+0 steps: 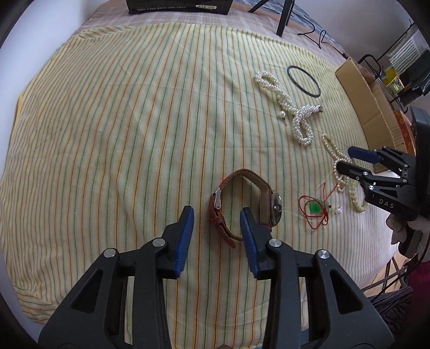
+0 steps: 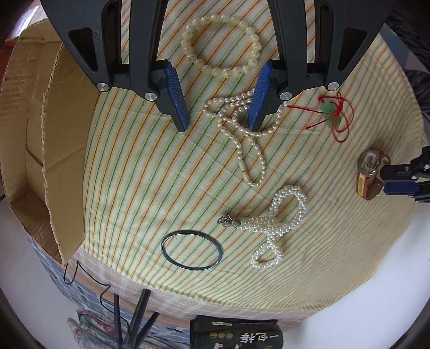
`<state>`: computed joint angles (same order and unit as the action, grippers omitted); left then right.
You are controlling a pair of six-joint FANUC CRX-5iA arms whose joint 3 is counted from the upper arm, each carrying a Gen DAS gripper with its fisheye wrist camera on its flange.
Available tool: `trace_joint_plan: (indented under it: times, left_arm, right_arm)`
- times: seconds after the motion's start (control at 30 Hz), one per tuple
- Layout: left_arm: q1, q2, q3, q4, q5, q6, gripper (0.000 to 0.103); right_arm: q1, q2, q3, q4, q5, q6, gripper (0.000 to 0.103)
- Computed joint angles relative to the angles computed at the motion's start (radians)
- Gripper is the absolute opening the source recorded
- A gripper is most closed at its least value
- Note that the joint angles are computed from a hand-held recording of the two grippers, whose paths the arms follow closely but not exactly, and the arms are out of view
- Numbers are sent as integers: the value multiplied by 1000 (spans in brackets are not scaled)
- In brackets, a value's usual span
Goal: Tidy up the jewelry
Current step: 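Grasp the brown-strap watch with the left tool while the right tool grasps the single-strand pearl necklace, then lift the watch with the left tool while the right tool lifts the pearl necklace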
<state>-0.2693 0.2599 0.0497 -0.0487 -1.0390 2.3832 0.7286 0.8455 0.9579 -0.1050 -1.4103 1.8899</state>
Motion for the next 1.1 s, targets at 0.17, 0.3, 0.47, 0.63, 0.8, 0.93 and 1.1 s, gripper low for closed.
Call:
trace_joint_plan:
  times: [0.17, 0.3, 0.47, 0.63, 0.8, 0.93, 1.1]
  left_arm:
    - [3, 17, 9, 0, -10, -3, 29]
    - [6, 30, 19, -1, -16, -1, 23]
    - [4, 36, 29, -13, -25, 8, 16]
    - [1, 60, 59, -25, -35, 7, 11]
    - [-9, 66, 65, -33, -34, 17, 11]
    - [-10, 64, 63, -37, -35, 19, 10]
    - [-14, 53, 57, -48, -36, 34, 10]
  right_arm:
    - [7, -21, -41, 6, 41, 33, 45]
    - [13, -36, -68, 12, 56, 52, 45]
    - [8, -30, -50, -15, 41, 63, 32]
    - [18, -45, -72, -12, 44, 99, 15]
    - [7, -20, -23, -30, -1, 114, 20]
    - [1, -12, -9, -42, -13, 107, 21]
    - [5, -21, -24, -41, 0, 105, 6]
